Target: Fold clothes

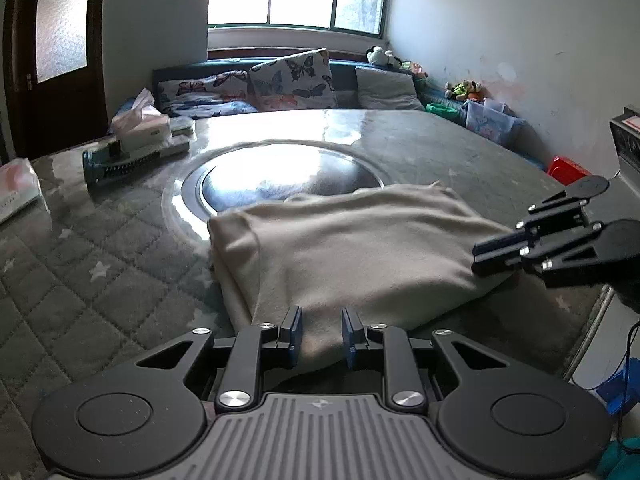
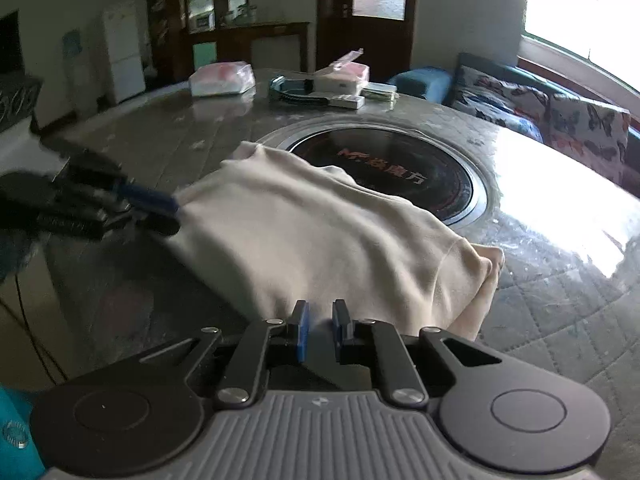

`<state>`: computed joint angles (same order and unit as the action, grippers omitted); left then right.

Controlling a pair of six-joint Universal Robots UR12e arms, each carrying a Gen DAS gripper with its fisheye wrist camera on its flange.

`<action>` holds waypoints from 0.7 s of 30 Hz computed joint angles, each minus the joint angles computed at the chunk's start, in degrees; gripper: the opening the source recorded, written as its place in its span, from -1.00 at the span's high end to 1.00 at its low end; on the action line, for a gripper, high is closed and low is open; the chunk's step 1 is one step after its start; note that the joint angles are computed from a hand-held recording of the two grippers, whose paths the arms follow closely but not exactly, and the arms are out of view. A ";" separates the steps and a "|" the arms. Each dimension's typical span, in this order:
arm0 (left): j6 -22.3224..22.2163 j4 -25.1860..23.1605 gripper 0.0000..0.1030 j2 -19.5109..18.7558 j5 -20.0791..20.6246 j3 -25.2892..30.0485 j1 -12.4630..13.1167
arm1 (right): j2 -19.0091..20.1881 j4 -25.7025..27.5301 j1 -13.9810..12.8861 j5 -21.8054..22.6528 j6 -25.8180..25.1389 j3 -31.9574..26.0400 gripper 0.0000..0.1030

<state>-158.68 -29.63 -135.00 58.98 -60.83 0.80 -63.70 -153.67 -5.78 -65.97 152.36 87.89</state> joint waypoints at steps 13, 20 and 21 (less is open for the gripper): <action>-0.14 -2.26 0.53 -2.15 0.08 3.30 -1.02 | 1.81 0.39 1.55 4.47 -1.21 -1.69 0.74; -4.35 -1.73 0.53 -4.56 0.23 8.30 -1.03 | 1.55 1.59 0.96 5.66 -1.50 -2.58 0.70; -5.30 -1.76 0.53 -5.25 0.62 9.54 -1.12 | 1.82 0.76 0.90 5.40 -0.52 -2.94 0.70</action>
